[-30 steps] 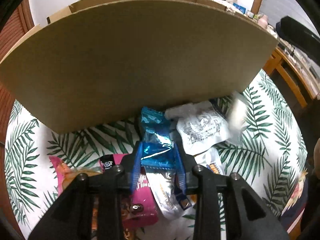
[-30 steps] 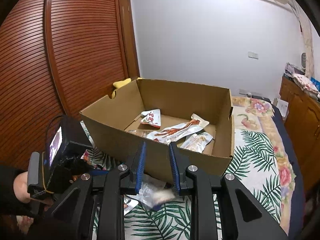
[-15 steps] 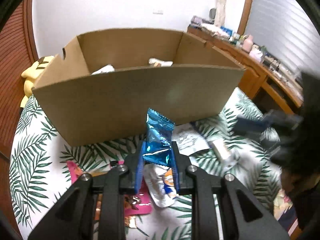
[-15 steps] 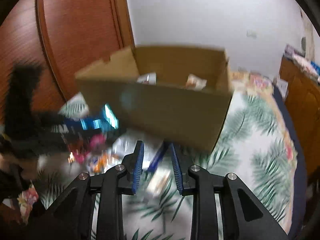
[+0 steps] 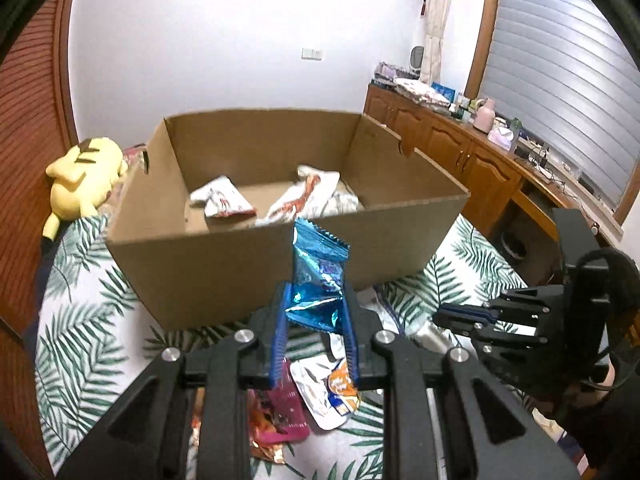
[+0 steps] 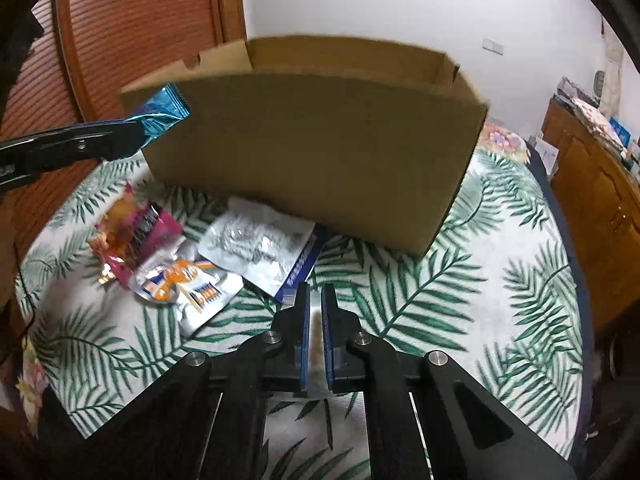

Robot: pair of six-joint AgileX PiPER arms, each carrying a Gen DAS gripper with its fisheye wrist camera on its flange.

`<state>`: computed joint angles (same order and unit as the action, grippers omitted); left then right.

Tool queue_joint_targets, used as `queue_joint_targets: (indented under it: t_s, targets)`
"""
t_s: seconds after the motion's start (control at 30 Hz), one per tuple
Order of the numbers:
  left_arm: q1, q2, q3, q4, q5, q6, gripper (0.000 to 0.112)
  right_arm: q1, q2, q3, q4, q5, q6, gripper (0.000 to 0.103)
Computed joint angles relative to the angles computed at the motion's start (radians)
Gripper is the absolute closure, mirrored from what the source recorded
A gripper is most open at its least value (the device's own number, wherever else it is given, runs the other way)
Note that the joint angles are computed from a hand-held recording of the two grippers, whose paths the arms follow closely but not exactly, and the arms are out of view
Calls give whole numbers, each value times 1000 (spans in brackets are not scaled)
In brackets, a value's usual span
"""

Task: Organize snacks
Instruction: 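Carry the blue foil candy over the box with the left tool while the right holds the bar, then open both tools to drop the blue foil candy and white bar into the box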

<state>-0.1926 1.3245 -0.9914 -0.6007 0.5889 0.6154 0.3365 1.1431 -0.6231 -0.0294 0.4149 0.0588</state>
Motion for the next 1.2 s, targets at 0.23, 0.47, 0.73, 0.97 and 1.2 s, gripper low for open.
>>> queue_joint_targets:
  t_s: [0.23,0.47,0.73,0.97,1.2]
  targets:
    - [9,-13,-18,-12,7,25,91,44,-23,3,-100,14,70,99]
    - [4,-15,-21,-9,6,22,91,44,63,-7,-126,46,95,72]
    - [18,30,-92,-1,4,21,91,36,-33,-30,-83,72,43,84]
    - [29,124,-252,21,32,-5,91,0,-42,-243,-38,108,-52,84]
    - [44,265,-389,55,77,-59,91,-42,119,-399,40,73,-135,84]
